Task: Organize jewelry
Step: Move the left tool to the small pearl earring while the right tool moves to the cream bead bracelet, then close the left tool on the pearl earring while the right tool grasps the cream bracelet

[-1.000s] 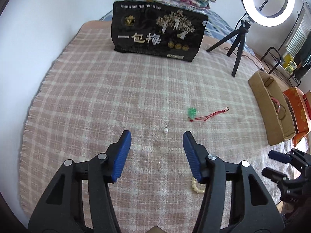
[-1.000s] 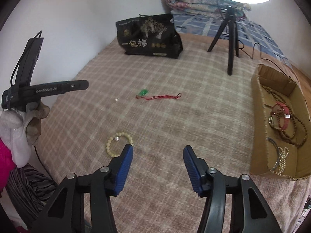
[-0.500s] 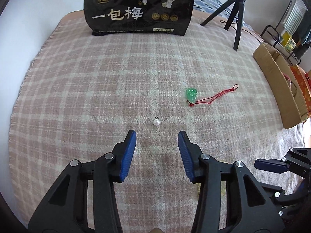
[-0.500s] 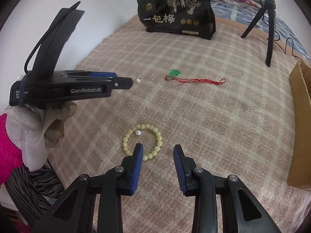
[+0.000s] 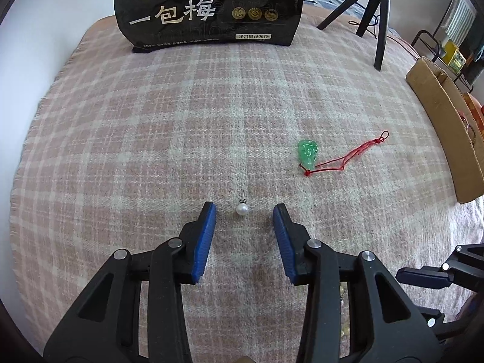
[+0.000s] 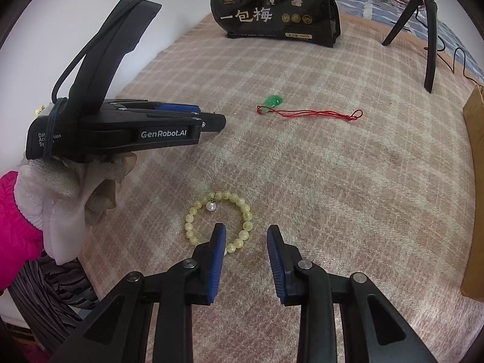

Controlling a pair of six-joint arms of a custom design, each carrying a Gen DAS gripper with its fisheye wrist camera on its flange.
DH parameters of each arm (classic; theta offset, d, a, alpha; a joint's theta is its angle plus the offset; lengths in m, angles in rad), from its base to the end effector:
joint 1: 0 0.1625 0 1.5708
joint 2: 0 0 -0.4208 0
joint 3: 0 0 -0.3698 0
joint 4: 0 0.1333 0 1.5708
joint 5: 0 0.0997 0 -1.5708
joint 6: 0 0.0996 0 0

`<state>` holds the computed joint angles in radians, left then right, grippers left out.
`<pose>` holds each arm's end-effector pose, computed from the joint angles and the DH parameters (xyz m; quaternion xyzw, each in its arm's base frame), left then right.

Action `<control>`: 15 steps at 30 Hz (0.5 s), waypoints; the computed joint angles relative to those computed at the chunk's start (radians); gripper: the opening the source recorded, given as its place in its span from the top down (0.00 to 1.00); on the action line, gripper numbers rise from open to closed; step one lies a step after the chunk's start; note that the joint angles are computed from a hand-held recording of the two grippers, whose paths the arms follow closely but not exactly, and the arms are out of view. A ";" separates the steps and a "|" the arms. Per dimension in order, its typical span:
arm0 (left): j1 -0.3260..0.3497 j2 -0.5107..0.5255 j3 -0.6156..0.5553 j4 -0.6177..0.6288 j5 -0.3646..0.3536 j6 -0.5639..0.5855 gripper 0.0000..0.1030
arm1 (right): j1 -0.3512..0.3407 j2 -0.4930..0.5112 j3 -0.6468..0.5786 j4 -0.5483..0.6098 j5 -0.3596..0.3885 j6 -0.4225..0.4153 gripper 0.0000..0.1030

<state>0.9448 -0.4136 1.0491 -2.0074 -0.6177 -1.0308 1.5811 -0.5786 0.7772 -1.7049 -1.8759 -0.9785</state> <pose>-0.2769 -0.7491 0.0359 -0.1331 0.8753 -0.2767 0.3736 0.1117 -0.8071 0.2184 0.4731 -0.8673 -0.0989 0.1196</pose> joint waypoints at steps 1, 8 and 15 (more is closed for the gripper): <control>0.002 0.000 0.001 -0.005 0.000 0.006 0.61 | 0.000 0.005 -0.010 0.011 0.004 0.003 0.74; 0.003 -0.003 0.007 0.008 0.000 -0.001 0.72 | 0.005 -0.005 0.028 0.003 -0.005 -0.015 0.76; 0.002 -0.014 0.022 0.019 0.003 -0.013 0.91 | 0.018 -0.018 0.122 -0.129 -0.090 -0.055 0.81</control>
<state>0.9463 -0.4273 1.0714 -1.9883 -0.6148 -1.0434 1.5993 -0.5962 0.8988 -1.8344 -1.9659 -1.0332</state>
